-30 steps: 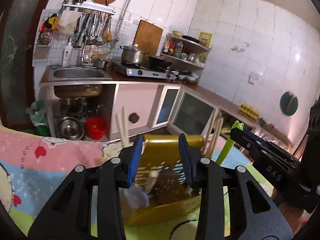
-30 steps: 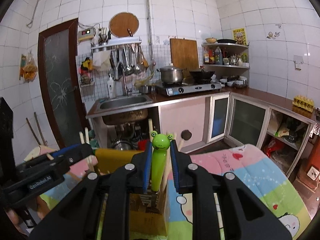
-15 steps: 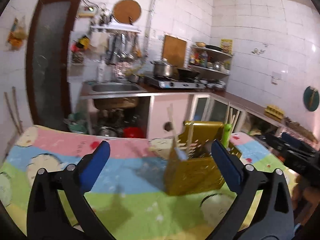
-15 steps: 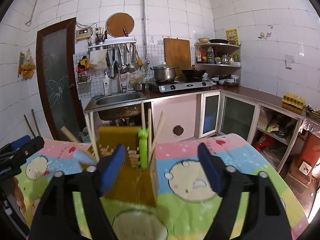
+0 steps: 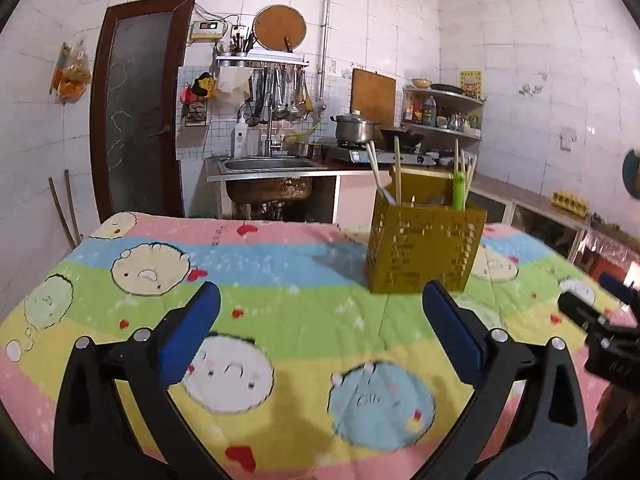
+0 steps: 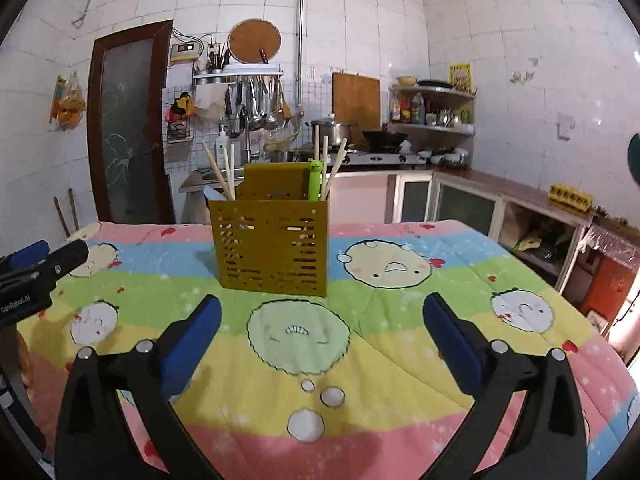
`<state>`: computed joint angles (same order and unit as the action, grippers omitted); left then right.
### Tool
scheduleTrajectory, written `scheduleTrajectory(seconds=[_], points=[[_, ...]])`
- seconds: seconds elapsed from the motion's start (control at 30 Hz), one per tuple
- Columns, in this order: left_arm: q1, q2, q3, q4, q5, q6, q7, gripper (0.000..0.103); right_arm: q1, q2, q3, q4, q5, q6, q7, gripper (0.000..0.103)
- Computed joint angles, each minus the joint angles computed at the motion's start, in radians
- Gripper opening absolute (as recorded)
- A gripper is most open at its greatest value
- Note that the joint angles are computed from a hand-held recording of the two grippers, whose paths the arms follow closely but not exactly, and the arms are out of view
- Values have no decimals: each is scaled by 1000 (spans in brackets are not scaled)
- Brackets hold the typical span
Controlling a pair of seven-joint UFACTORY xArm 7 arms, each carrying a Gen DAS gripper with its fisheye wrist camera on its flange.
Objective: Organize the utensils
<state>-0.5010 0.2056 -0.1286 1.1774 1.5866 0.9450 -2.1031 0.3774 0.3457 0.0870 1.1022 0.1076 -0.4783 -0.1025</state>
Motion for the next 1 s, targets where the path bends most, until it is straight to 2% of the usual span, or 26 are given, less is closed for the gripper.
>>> scheduleTrajectory(seconds=[0.1, 0.17, 0.37, 0.47, 0.67, 1.0], points=[[-23, 25, -6, -2, 20, 43, -13, 98, -10, -1, 10, -47, -10, -61, 15, 99], [-38, 43, -5, 1, 41, 74, -15, 98, -8, 4, 6, -45, -8, -54, 4, 99], [-55, 52, 0, -5, 72, 75, -25, 98, -36, 3, 25, -76, -47, -104, 36, 99], [-70, 54, -5, -10, 94, 107, -28, 98, 0, 7, 5, -77, 2, -113, -7, 99], [-67, 54, -8, -12, 100, 76, -9, 98, 26, 3, 0, -93, 63, -160, -58, 99], [-67, 43, -12, -29, 102, 93, -38, 98, 11, 2, 14, -99, 58, -171, -53, 99]])
